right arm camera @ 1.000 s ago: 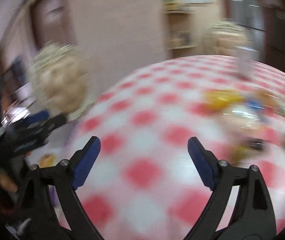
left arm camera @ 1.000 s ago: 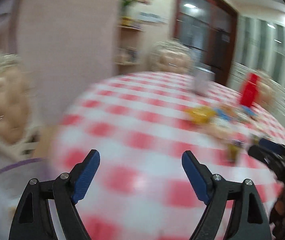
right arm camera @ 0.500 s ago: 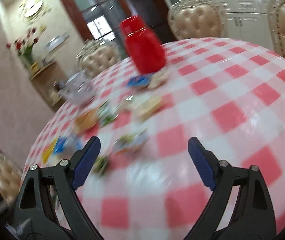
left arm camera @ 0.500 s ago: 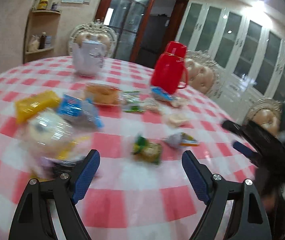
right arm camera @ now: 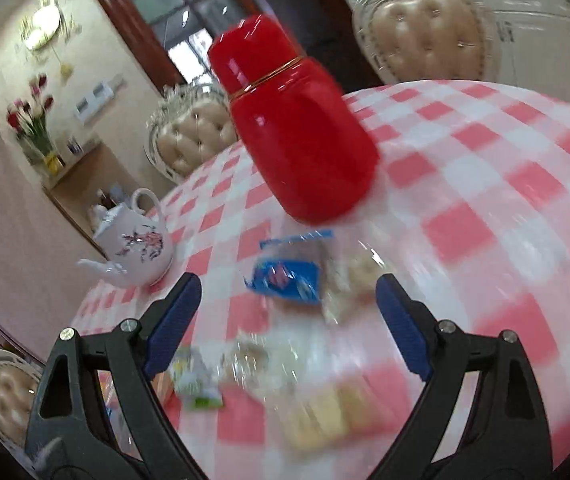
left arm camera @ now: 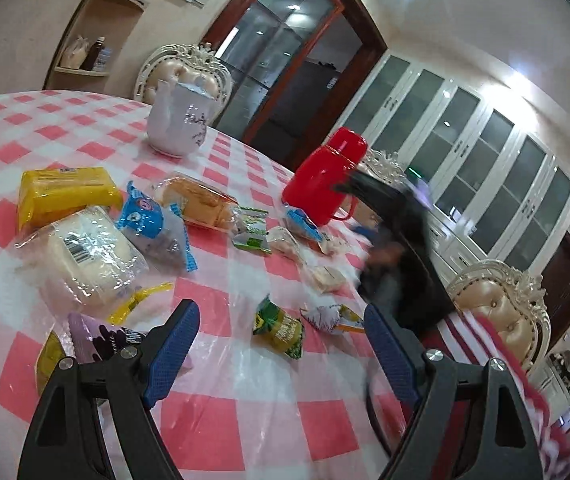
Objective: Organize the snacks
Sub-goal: 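Grasp the blue pig-print packet beside the red thermos with the right tool, then grasp the lemon-print snack packet with the left tool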
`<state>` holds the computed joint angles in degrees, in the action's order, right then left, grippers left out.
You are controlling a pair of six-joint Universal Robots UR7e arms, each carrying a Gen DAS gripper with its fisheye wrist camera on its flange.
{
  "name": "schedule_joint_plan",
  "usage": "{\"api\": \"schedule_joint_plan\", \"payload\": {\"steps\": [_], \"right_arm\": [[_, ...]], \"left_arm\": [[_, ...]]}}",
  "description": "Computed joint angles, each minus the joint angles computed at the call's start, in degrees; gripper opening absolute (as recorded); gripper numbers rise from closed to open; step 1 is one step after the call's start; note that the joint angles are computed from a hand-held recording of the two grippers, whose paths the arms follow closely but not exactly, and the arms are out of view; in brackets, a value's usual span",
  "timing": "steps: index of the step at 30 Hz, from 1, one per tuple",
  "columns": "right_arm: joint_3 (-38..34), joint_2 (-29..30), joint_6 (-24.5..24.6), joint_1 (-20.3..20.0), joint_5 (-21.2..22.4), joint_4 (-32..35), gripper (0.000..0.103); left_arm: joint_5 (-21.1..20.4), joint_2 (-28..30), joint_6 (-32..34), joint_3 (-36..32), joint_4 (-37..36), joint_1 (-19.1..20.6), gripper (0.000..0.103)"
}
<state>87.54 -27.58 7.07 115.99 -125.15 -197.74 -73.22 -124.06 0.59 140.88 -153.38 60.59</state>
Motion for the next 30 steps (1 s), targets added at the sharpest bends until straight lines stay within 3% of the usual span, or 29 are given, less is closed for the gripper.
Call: {"api": "schedule_joint_plan", "payload": {"steps": [5, 9, 10, 11, 12, 13, 21, 23, 27, 30], "right_arm": [[-18.0, 8.2, 0.0, 0.7, -7.8, 22.0, 0.091], [-28.8, 14.5, 1.4, 0.8, -17.8, 40.2, 0.090], [-29.4, 15.1, 1.8, 0.7, -19.5, 42.8, 0.087], [-28.3, 14.8, 1.3, 0.5, -19.2, 43.1, 0.073], [-24.8, 12.9, 1.5, 0.6, -16.5, 40.9, 0.057], [-22.7, 11.8, 1.0, 0.8, -15.5, 39.5, 0.053], [5.6, 0.0, 2.9, 4.5, -2.5, 22.4, 0.052], [11.0, -1.5, 2.2, 6.0, 0.8, 14.7, 0.051], [19.6, -4.3, 1.1, 10.5, 0.1, -3.5, 0.052], [25.0, -6.4, 2.3, 15.0, -9.3, -9.1, 0.052]], "left_arm": [[0.3, 0.2, 0.2, -0.1, 0.0, 0.2, 0.086], [0.3, 0.8, -0.5, -0.3, -0.4, 0.8, 0.086], [0.4, 0.8, -0.5, -0.3, -0.4, 0.8, 0.086], [0.6, 0.7, -0.5, -0.4, -0.4, 0.7, 0.086], [0.9, 0.7, -0.5, -0.3, -0.6, 0.5, 0.086], [1.4, 0.6, -0.4, -0.2, -1.2, 0.3, 0.086], [3.0, 0.7, -0.8, 0.1, -3.2, 0.1, 0.086], [3.3, 0.7, -0.2, 0.1, -3.1, -0.2, 0.087], [1.1, 1.4, 0.7, -0.8, -0.1, 0.5, 0.087], [-3.7, 2.0, 3.1, -1.9, 6.2, 0.8, 0.087]]}}
